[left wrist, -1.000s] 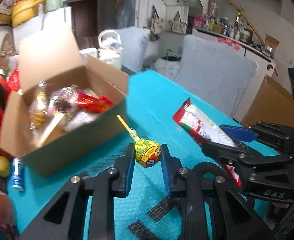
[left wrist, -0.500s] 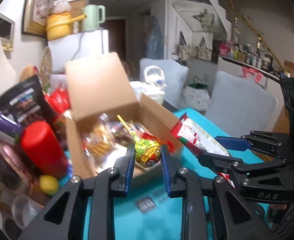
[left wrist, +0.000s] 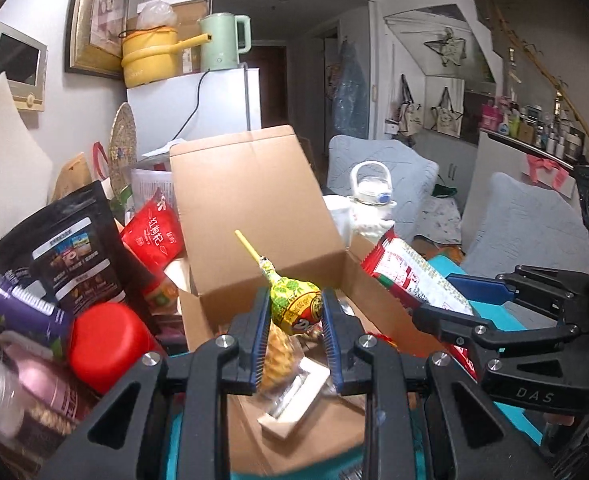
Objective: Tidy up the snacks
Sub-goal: 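Carry the lollipop and sachet with both tools over the box, then open both tools to drop the lollipop and sachet into the box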
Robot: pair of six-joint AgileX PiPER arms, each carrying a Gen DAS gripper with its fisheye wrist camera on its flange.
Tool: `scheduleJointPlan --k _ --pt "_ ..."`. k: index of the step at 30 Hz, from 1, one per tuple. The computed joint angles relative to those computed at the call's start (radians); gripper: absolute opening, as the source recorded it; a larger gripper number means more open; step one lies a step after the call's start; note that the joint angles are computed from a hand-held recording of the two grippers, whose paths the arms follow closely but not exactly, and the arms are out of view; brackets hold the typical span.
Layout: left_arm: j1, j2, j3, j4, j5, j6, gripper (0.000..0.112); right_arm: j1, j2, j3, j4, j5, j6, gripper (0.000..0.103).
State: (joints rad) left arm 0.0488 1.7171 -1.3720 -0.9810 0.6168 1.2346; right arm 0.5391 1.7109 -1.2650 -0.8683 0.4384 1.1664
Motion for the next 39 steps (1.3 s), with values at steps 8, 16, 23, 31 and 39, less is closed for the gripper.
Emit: scheduleJointPlan --k 8,16,23,31,39 --pt "-0.076 0.179 -0.200 0.176 -0.027 -0.228 0.025 -0.096 0.158 -0.174 0.215 -0.020 -0.243 0.045" --pt "-0.140 0.344 -0.393 0.411 -0.008 -0.472 0.025 -0.187 0.295 -0.309 0.499 -0.012 -0.510 0.045" --pt "-0.183 0.456 -0.518 0.595 0.022 -0.620 0.025 -0.202 0.397 -0.417 0.519 0.079 -0.550 0.046" --pt "-0.209 0.509 -0.570 0.692 0.038 -0.675 0.025 -0.186 0.451 -0.460 0.385 0.141 -0.457 0.045" --pt "-0.231 0.535 -0.615 0.750 0.058 -0.704 0.025 -0.198 0.433 -0.435 0.388 0.134 -0.454 0.045"
